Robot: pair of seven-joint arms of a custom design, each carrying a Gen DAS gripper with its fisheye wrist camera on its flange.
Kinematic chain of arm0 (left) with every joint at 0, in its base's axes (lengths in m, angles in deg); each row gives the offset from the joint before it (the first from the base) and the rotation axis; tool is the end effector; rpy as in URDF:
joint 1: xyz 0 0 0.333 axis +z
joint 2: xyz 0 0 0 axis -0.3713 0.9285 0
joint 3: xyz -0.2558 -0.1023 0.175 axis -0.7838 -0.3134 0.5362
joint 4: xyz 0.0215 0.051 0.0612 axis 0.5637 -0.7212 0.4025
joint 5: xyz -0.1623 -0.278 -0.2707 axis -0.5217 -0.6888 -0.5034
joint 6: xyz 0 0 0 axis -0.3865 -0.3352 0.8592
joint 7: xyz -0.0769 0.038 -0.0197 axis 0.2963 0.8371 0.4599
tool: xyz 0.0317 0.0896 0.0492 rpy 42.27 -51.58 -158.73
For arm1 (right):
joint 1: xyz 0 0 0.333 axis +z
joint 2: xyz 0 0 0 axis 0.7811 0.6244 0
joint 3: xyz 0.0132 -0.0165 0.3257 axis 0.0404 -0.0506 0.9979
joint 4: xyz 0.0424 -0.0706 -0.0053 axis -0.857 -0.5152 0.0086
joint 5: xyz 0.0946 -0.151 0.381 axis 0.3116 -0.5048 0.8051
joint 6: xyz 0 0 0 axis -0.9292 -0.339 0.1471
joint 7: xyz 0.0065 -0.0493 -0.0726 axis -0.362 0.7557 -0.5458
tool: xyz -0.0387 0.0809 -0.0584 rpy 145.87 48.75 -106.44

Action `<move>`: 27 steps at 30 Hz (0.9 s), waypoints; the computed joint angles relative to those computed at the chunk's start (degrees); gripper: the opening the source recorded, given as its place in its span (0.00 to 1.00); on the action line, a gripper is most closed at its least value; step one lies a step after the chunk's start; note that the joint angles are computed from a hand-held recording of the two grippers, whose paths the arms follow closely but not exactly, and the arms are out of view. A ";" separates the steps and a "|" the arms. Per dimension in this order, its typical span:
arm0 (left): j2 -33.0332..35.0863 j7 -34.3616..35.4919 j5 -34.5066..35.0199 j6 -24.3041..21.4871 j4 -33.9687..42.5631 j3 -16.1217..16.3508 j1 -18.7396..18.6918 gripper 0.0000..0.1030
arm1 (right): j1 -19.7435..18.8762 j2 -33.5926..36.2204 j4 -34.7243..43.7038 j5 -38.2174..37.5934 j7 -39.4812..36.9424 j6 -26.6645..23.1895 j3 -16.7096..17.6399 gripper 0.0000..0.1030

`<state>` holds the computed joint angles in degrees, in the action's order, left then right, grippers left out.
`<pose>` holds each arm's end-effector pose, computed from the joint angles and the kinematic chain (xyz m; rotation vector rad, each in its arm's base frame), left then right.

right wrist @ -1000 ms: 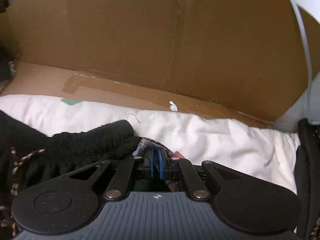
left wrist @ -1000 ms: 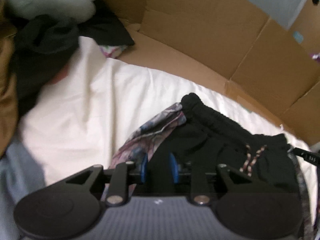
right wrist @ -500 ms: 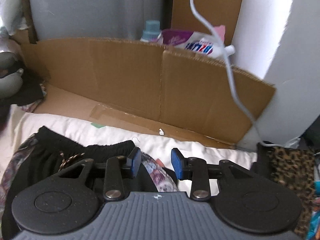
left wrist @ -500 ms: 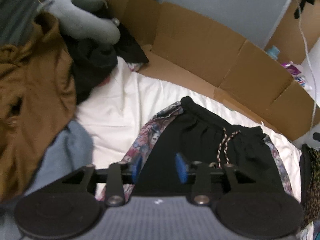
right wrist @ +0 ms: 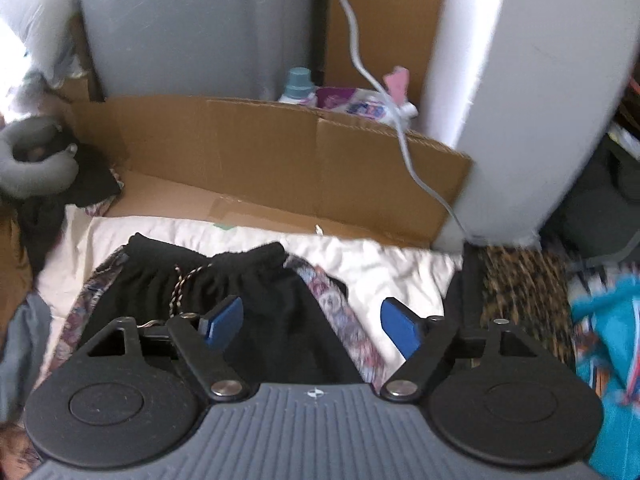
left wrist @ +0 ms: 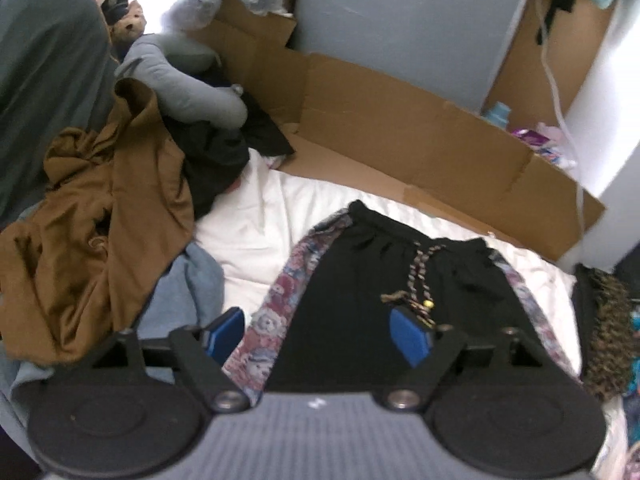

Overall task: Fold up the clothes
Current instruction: 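Open both tools and release the shorts onto the blanket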

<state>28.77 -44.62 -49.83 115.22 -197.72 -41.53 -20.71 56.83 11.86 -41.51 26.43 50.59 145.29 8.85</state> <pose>0.4575 -0.1084 0.6199 -2.3227 1.1442 -0.5885 0.7068 0.0891 0.6721 -2.1741 1.3618 -0.4612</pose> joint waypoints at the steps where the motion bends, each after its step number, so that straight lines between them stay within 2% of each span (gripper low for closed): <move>1: -0.87 0.46 -0.39 0.09 -0.52 0.17 -0.47 0.80 | -0.19 -1.12 -0.73 0.03 -0.04 -0.64 -0.11 0.80; 5: -3.63 2.50 -1.06 -1.01 -1.86 -0.13 -1.73 0.80 | -0.56 -5.86 -4.56 -0.57 -0.47 0.21 -0.87 0.80; 14: -11.07 5.91 -1.85 -2.16 -6.89 -1.87 -3.74 0.83 | -2.02 -16.74 -13.98 1.16 5.59 -1.74 -3.05 0.80; 18: -14.33 4.84 -2.45 -1.70 -10.00 -2.86 -4.27 0.83 | -1.76 -23.11 -22.25 3.97 4.93 1.94 -3.92 0.80; 23: -18.68 2.87 -3.38 -0.99 -14.55 -3.83 -5.30 0.83 | -1.12 -30.05 -32.05 4.34 4.06 7.02 -4.93 0.80; 27: -20.78 1.95 -3.37 -2.15 -16.81 -4.90 -5.77 0.83 | -0.67 -35.01 -39.29 3.69 4.19 12.02 -5.29 0.80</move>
<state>8.00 -42.67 -53.20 113.07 -214.53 -46.43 -26.48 56.16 -23.15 -80.80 30.12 54.79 157.31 3.57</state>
